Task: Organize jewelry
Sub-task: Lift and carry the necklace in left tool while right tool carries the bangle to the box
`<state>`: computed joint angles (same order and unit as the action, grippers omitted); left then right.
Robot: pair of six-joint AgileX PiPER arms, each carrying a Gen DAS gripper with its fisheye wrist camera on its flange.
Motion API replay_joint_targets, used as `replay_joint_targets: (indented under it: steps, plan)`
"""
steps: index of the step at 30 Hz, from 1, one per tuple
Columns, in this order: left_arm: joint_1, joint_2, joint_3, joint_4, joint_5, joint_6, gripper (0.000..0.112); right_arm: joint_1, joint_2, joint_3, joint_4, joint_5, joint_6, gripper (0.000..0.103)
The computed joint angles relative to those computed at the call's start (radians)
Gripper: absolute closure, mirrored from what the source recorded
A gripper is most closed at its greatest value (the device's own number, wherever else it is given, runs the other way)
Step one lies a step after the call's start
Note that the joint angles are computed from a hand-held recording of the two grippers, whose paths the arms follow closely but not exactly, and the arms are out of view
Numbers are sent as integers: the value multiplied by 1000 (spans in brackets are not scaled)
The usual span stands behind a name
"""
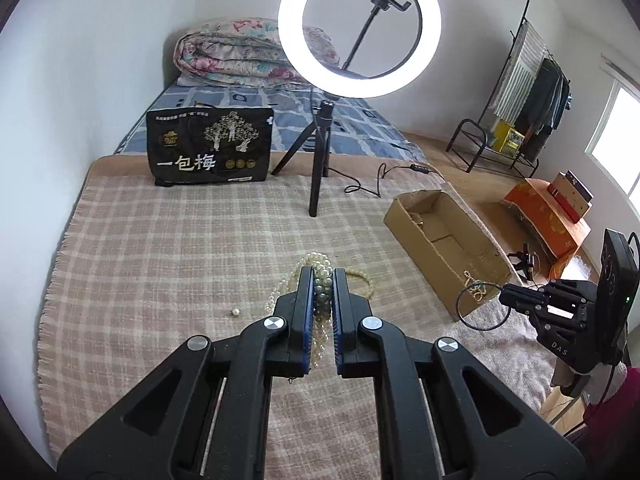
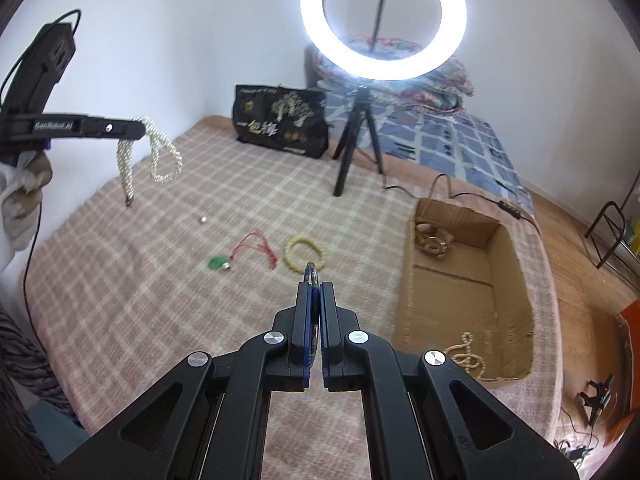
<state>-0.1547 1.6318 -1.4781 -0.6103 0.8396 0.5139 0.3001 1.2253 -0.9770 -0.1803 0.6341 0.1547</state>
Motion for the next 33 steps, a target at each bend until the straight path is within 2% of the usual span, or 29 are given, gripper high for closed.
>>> replay_joint_targets:
  steps: [7, 15, 26, 33]
  plan:
    - [-157, 20, -55, 43, -24, -61, 106, -183, -39, -5, 122, -6, -154, 101]
    - [-339, 111, -170, 80, -45, -140, 106, -377, 2, -39, 257, -22, -365, 101]
    - [-514, 325, -418, 162, -25, -273, 106, -542, 162, -135, 415, -64, -584, 101]
    - [-576, 488, -647, 200, 29, -358, 106, -596, 268, -188, 525, -92, -674, 101]
